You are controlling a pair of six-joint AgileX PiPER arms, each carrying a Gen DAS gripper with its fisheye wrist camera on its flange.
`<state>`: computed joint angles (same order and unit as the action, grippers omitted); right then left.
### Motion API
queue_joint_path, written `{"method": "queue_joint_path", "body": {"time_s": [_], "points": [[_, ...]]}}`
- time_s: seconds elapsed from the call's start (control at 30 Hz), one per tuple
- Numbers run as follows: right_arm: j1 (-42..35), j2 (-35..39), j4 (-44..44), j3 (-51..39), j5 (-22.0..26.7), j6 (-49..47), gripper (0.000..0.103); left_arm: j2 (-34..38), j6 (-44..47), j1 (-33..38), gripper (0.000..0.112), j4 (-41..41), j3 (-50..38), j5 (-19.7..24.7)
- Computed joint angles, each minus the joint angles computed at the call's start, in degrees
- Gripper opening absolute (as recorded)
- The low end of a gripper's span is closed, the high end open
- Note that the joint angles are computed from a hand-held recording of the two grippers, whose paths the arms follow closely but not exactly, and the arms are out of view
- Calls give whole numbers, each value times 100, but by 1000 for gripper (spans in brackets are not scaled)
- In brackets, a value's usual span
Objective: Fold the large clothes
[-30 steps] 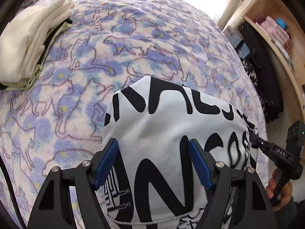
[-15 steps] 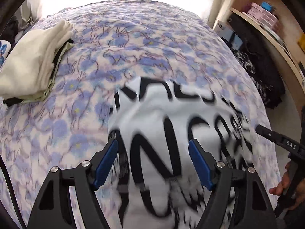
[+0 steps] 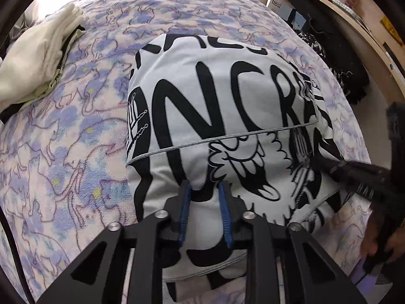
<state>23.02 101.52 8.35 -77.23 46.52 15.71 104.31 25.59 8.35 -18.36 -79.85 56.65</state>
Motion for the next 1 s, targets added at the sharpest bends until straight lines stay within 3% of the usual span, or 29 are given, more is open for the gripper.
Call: {"method": "queue_joint_path", "body": {"time_s": [0.1,0.33,0.53,0.73,0.87,0.97,1.0], "points": [[-336,-147,248,138,86,-294,0,80,90,76,20,-164,7,-36],[-29,-180,-388,58,230,237,0,106,119,65,20,-249,232,-400],[-86,-118,-306,-40,304,377,0,129,138,84,20,-249,184,-336],[92,-49,-603,-322,625,655,3,183,78,104,20,-228,55,-169],[108,-111,-467,-425,862,703,4,265,-41,99,20,-141,-219,210],[141,-166,-411,-512,1100,715,6,319,-114,99,29,-84,-489,625],[151,-195,-396,-525,1154,710,7,307,-146,95,39,-57,-567,760]]}}
